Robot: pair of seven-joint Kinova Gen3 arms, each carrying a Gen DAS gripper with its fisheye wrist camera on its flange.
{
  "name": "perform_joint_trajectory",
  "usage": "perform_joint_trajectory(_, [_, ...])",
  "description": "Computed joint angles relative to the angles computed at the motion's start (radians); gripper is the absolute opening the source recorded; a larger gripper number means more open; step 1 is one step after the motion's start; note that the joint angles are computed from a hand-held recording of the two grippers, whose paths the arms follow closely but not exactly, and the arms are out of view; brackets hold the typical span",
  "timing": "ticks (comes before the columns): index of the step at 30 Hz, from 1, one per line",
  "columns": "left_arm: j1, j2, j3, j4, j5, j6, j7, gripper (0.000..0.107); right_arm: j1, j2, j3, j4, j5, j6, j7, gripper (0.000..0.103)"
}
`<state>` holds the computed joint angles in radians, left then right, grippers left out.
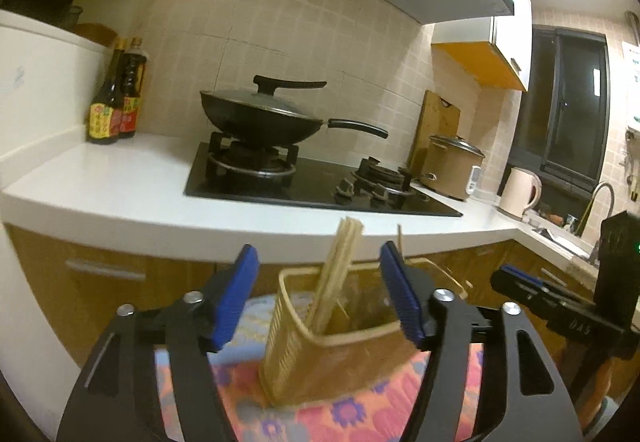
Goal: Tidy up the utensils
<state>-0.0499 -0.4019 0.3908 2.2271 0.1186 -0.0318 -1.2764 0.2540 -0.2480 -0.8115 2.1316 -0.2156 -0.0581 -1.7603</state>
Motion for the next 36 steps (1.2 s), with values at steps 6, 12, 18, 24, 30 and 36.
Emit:
perform_joint_trajectory(6, [-0.059,-0.137,0.091,0.058,0.019,0.078,0.054,0.079,-0.012,-0.081,-0.023,0.071,-0.015,0.019,-0.064,0.055])
perform_joint_trajectory(12, [-0.144,-0.247,0.195,0.105,0.057,0.146,0.129,0.081,0.144,-0.215,-0.185,0.117,-0.005,0.046,-0.157,0.063])
perform_joint_trajectory(18, [-0.411,-0.444,0.432,0.09,0.025,0.26,0.269,0.082,0.26,-0.336,-0.326,0.175,-0.003,0.004,-0.257,0.072])
perform_joint_trajectory(24, [-0.516,-0.534,0.513,0.082,0.037,0.3,0.312,0.082,0.334,-0.351,-0.407,0.195,0.023,-0.013,-0.31,0.074])
perform_joint_trajectory(30, [-0.557,-0.585,0.553,0.064,0.03,0.335,0.29,0.082,0.356,-0.338,-0.436,0.186,0.053,0.002,-0.328,0.08])
perform_joint_trajectory(36, [-0.567,-0.599,0.555,0.064,0.044,0.34,0.279,0.082,0.376,-0.364,-0.459,0.168,0.071,0.027,-0.341,0.082])
